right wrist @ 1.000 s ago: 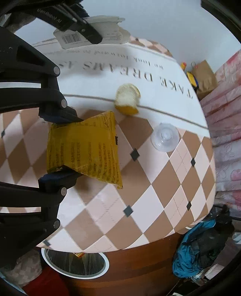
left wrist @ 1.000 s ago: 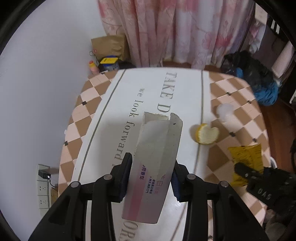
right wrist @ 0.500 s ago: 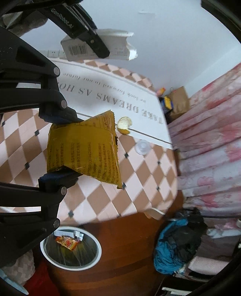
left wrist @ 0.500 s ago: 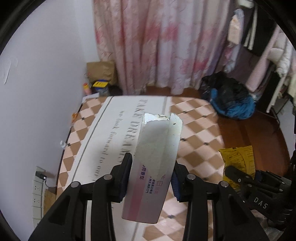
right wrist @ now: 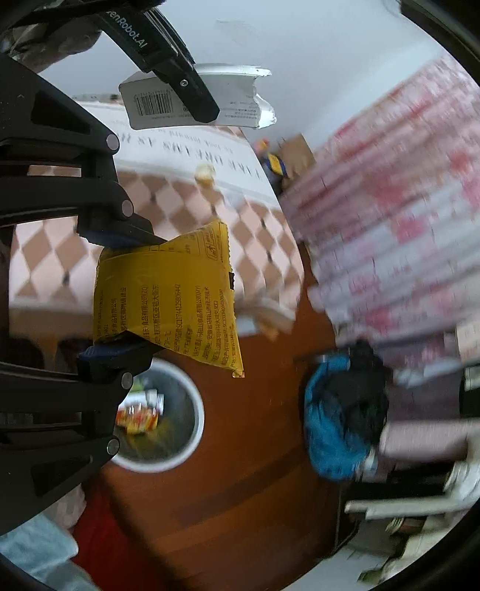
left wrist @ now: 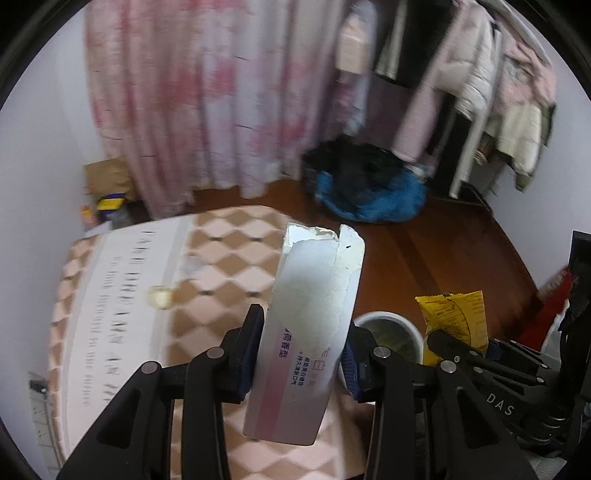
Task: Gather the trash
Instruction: 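Carry the yellow bag and white carton over the bin and open both tools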
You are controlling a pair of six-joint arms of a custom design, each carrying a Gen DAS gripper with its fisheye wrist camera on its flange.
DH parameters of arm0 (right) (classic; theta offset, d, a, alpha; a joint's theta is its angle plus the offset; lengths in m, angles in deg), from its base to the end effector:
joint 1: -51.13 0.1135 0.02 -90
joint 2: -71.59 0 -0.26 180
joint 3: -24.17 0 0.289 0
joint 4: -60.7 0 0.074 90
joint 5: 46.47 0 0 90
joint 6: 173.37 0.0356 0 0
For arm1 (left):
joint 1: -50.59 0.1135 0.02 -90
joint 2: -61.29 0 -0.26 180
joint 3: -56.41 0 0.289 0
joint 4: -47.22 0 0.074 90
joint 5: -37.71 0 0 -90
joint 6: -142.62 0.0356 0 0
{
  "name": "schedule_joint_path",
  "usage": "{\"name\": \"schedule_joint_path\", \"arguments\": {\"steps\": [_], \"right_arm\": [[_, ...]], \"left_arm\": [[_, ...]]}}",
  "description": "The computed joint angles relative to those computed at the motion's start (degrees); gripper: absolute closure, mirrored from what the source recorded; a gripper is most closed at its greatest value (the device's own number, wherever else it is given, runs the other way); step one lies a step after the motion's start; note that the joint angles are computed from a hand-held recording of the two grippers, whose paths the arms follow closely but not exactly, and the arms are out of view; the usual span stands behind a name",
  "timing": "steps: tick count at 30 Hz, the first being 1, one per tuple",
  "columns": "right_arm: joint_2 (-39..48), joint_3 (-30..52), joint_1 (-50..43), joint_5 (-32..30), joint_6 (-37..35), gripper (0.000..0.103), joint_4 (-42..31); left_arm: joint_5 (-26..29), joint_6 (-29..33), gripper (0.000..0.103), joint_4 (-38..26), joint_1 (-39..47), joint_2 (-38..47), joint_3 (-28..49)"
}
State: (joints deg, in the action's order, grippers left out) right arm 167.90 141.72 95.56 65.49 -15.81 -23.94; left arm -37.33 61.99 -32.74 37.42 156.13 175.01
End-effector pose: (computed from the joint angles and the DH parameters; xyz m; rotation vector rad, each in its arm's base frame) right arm 0.2706 0.2466 0.3809 0.6287 2.4861 0.2240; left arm 0.3550 -0.0925 0.3989 0.5954 2.4698 -0.3587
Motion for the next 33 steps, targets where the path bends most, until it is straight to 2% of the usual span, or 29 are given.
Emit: {"name": "schedule_joint_path", "arguments": {"steps": [4,8,13,16,22,30,31,32,33], "right_arm": [[-11.2,-15.4,-4.4,-1.3,1.0,0.060,1.9],[-20.7,-31.3,-11.6,-6.9,-0.1,0.060,6.3],[-26.6,-47.8,-21.9,-16.1,-3.0,0.060,14.0],[-27.7,-56.1,-27.8,-21.3,-5.0,0.060,20.0],[-23.1,-64.4,-35.1,-27.4,-8.3,0.060,30.0],[-13.4,-65.7,-37.2,-29.9,-10.4,0.060,38.5],[-12.4,-65.5,-37.4,-30.2,-11.1,0.060,39.2],[-11.1,-64.7,-37.8,-30.7,-11.7,0.060,39.6],[-10.3,-64.5,-38.0,-31.3,-12.0,0.060,40.3]], "left_arm": [[-0.3,-5.0,0.068,0.2,-7.5,2.7,-0.6],[2.0,-10.7,0.068,-0.6,-13.5,10.2,1.1],[3.8,-14.6,0.068,-1.7,-18.5,20.1,4.3],[3.6,-15.7,0.068,-3.2,-20.3,28.2,9.1],[3.0,-15.9,0.067,-8.1,-21.9,40.2,19.9],[0.6,-15.7,0.064,-8.5,-23.0,42.9,19.8],[0.2,-15.8,0.052,-8.3,-23.1,42.5,18.9],[-0.2,-15.7,0.027,-8.3,-23.1,42.5,18.9],[-0.5,-15.8,0.015,-8.7,-23.1,42.9,19.7]]}}
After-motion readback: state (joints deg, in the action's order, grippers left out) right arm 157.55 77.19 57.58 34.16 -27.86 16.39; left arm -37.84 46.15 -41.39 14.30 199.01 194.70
